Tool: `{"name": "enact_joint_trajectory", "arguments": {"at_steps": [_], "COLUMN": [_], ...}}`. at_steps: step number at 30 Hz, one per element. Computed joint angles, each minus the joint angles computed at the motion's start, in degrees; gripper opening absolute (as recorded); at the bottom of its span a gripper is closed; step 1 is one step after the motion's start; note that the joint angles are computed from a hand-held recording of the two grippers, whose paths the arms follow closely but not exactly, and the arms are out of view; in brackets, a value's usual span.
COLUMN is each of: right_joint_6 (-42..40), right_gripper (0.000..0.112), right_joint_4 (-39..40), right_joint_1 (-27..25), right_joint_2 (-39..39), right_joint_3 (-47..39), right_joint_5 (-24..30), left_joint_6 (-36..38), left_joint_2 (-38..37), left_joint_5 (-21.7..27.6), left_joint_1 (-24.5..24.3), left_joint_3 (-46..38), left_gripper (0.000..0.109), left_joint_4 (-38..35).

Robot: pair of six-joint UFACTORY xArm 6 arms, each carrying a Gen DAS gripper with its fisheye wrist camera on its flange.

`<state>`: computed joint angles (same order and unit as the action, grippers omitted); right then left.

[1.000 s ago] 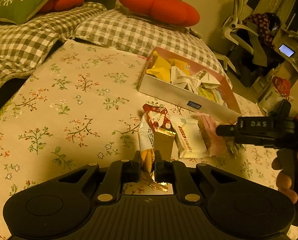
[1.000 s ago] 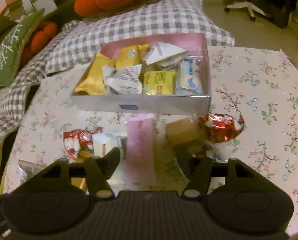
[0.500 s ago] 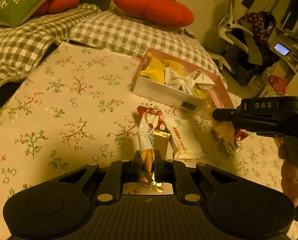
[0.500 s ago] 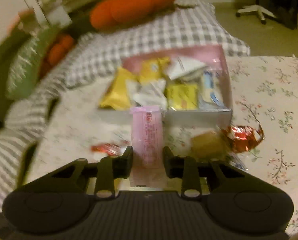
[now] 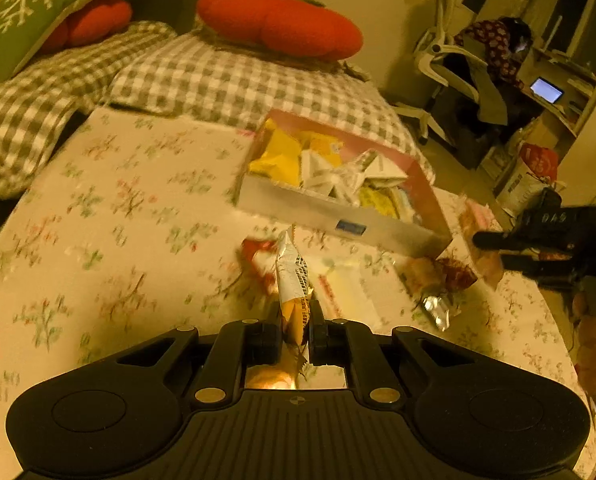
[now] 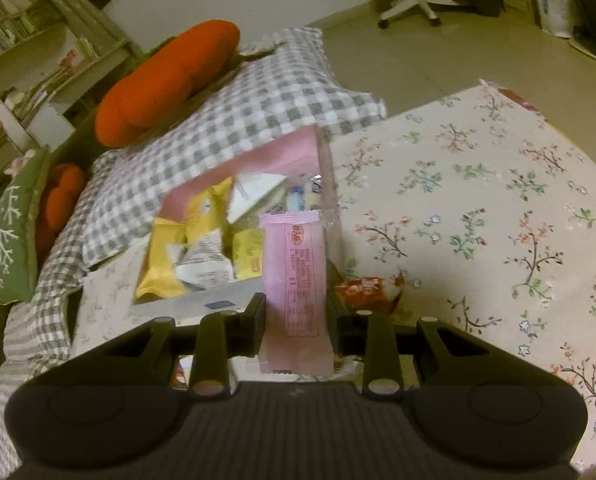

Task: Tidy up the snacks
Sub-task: 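Carry both packs into the box and open both tools to release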

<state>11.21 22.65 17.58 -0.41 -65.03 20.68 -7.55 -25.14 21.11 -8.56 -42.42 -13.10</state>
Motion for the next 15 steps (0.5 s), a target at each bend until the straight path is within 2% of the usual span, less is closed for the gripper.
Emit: {"name": "enact_joint_trajectory", "arguments": {"at_steps": [9,15], "right_joint_6": [-0.9,-4.3], "right_gripper": [0.028,0.028], "right_joint_4": [-0.4,1.8], "right_joint_1": [-0.3,-1.4], "right_joint_2": [2.8,5.6], "right_joint_3": [-3.2,-6.4], "right_joint_5": [0.5,0.2], "left_joint_6": [6.7,16.6], "left_joint_2": [12.6,23.2], "left_joint_5": [-2.5,-1.4], "left_joint_1": [-1.5,-1.7], "left_joint_3": [-12.2,-23.9], "left_gripper": [0.009,0.009], "left_joint_4": [-2.7,-14.1]}}
